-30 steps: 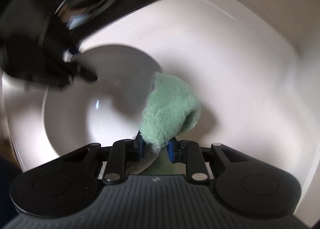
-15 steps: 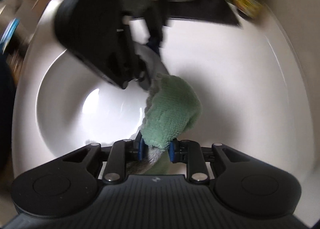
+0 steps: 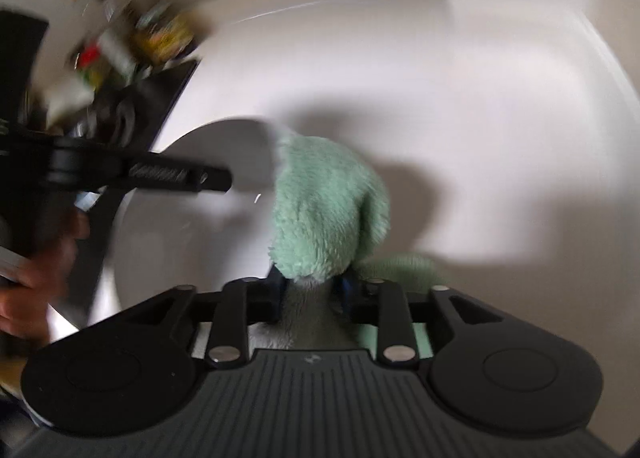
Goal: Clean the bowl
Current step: 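Keep wiping the bowl wall with the towel in the right gripper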
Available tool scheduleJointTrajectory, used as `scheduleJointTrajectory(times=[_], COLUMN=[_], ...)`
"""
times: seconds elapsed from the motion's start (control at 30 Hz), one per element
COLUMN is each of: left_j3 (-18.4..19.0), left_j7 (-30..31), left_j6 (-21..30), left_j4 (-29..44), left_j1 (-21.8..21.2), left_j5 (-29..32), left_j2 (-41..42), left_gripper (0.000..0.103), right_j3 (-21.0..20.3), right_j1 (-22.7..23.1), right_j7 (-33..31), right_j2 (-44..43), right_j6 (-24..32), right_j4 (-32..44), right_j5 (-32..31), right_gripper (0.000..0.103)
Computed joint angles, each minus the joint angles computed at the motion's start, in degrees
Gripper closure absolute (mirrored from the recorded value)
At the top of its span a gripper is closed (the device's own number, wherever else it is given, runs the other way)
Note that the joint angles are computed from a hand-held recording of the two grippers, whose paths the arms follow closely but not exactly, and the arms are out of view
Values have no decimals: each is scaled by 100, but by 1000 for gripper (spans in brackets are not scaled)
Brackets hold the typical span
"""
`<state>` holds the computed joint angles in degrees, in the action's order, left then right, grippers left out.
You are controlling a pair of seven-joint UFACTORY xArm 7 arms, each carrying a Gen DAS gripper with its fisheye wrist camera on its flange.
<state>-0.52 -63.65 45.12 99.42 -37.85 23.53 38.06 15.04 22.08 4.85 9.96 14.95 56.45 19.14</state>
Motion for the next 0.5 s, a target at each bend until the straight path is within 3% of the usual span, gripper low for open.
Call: scheduleJointTrajectory(times=[0.13, 0.23, 0.37, 0.5], left_j3=[269, 143, -198, -576], left_j7=[-989, -1028, -183, 1231], left_j6=[542, 1075, 1080, 776], left_j4=[24, 166, 15, -88], left_j1=[-436, -500, -227, 266], left_j5=[326, 463, 339, -298], left_j2=[-28, -7, -148, -237], left_gripper=[57, 65, 81, 82], right_j3=[268, 105, 23, -116], right_j1=[62, 211, -20, 24], right_j7=[658, 817, -503, -2265], right_j2=[-379, -209, 310, 1063], right_j6=[-551, -440, 662, 2029], right_j4=[-639, -460, 558, 2068], right_j5=[1017, 617, -263, -1579], right_gripper=[76, 77, 78, 81])
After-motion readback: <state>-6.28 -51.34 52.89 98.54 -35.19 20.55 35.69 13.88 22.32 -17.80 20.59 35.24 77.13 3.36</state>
